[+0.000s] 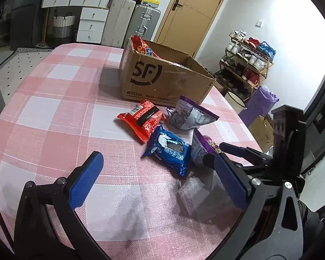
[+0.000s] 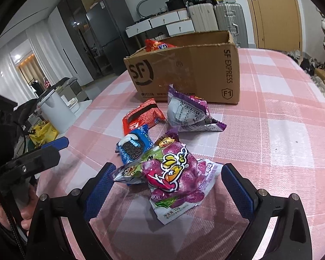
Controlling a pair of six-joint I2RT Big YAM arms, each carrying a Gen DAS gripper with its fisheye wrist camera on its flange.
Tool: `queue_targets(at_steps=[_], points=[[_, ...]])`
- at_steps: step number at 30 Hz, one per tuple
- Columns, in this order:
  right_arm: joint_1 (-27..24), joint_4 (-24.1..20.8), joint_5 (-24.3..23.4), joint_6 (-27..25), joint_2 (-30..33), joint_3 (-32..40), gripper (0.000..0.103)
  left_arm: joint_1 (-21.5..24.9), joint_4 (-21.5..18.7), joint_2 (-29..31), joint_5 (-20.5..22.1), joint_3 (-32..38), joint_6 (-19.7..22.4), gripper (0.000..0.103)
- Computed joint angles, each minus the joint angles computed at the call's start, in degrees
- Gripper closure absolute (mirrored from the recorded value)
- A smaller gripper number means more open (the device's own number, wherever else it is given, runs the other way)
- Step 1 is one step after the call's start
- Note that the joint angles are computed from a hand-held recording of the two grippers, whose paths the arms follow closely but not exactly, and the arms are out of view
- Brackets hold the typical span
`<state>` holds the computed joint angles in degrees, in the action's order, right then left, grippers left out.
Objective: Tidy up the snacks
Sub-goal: 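Lower the right tool onto the purple-green candy bag and close it, then lift the candy bag with the right tool while the left tool grasps the blue Oreo pack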
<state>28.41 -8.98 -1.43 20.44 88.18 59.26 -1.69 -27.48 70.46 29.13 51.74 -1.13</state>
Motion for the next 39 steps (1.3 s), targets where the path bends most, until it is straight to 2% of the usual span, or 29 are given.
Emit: queue_targets(at_steps=[5, 7, 9, 10, 11, 16, 18, 24, 30, 39], points=[[-0.3, -0.2, -0.6, 0.7, 1.5, 1.0, 0.004, 0.2, -0.4, 1.4, 0.0, 0.4, 0.0, 0.001], [-0.5, -0.6, -0.6, 1.1, 2.1, 1.5, 0.008, 0.2, -0.5, 1.9, -0.2, 0.5, -0.1, 0.001], [-1.0, -1.1, -1.7, 2.0, 2.7, 1.9, 0.020, 0.4, -0.6, 2.3, -0.1, 0.5, -0.5, 0.001], [-1.2, -0.6, -1.8, 2.4, 2.7, 1.8, 0.022, 0.4, -0.5, 2.4, -0.3, 0.5, -0.5, 0.001], [-1.5, -0.2, -2.5, 2.8, 2.7, 1.7, 0.028, 0.4, -0.6, 2.6, -0.5, 0.5, -0.5, 0.001], [-1.6, 0.8, -3.4, 2.9, 2.4, 1.2, 0.038, 0.3, -1.3, 3.5, -0.9, 0.9, -0.7, 0.001], [-1.5, 2.2, -3.6, 2.0, 1.7, 0.3, 0.053, 0.3, -1.2, 3.4, -0.8, 0.8, -0.7, 0.001], [-1.4, 2.5, -4.3, 2.0, 1.0, -0.6, 0.055, -0.3, -1.8, 3.2, -1.5, 0.8, -0.3, 0.001], [-2.3, 5.3, -5.8, 3.6, -1.4, -3.5, 0.055, -0.7, -2.4, 3.4, -2.1, 1.1, -0.6, 0.001], [-3.7, 8.5, -6.8, 5.0, -5.7, -7.7, 0.055, -3.7, -4.1, 4.8, -4.7, 2.9, 0.4, 0.001]])
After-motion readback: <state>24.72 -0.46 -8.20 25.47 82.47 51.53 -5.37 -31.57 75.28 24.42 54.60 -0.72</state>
